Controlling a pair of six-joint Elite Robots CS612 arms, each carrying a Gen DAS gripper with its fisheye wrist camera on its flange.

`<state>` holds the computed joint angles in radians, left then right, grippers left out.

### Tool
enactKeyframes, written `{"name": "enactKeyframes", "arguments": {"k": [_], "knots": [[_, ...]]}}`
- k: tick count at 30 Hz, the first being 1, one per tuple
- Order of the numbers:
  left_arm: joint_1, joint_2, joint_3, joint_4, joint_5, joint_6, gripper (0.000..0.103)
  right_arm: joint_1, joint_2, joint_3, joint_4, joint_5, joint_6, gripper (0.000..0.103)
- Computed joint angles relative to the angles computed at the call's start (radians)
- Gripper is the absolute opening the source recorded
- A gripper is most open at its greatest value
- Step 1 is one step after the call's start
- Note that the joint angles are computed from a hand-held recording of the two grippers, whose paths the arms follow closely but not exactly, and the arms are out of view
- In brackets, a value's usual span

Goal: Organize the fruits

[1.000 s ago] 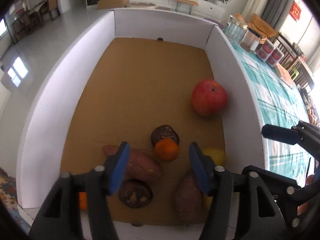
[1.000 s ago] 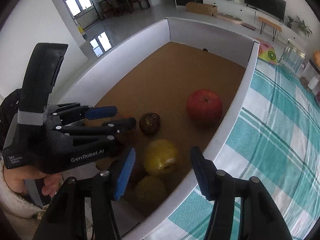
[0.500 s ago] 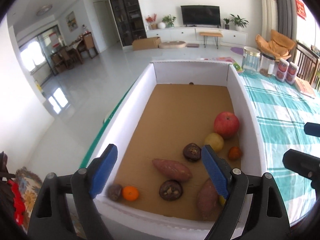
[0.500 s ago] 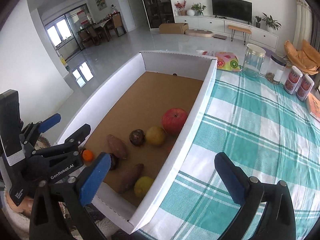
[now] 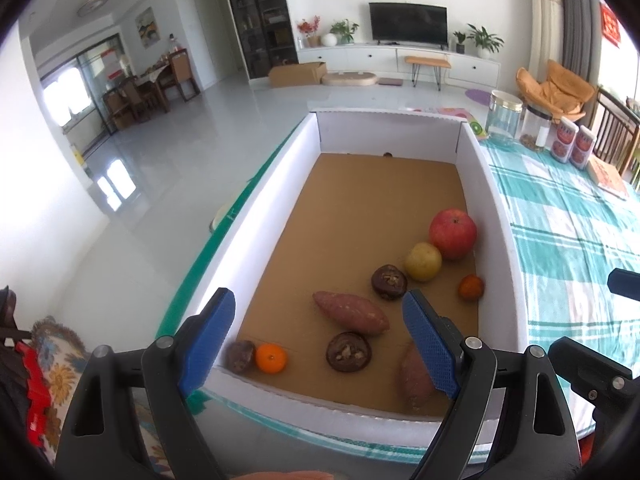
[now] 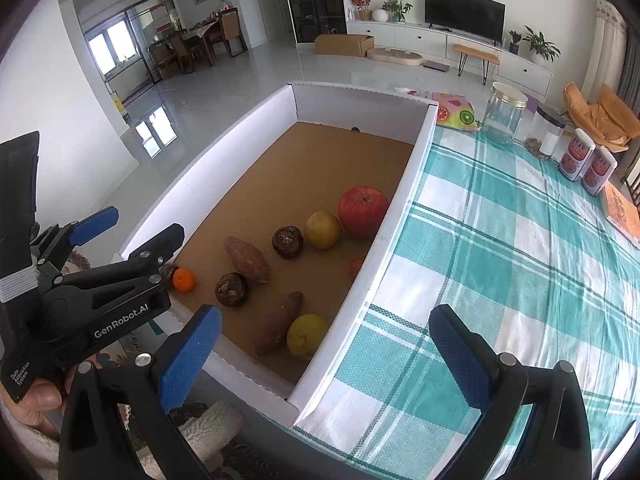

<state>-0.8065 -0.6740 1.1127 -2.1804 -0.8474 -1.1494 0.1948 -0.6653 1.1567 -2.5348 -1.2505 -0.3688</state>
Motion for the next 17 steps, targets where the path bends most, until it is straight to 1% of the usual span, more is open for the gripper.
{"name": "enactKeyframes", "arguments": {"k": [3, 8, 14, 17], "knots": [[0.001, -0.005, 0.014, -0.030, -0.018, 0.010, 0.088, 0.008, 0.000, -0.002, -0.001, -0.021, 0.001, 0.103], [0.003, -0.014, 0.033, -0.053, -0.032, 0.010, 0.088, 0.021, 0.005, -0.010, 0.000, -0.057, -0.002, 0.103], [0.005, -0.024, 0.063, -0.113, -0.045, 0.025, 0.088, 0.027, 0.012, -0.020, 0.012, -0.070, -0.006, 0.103], [0.005, -0.025, 0.066, -0.113, -0.042, 0.017, 0.088, 0.029, 0.014, -0.023, 0.020, -0.069, -0.006, 0.103]]}}
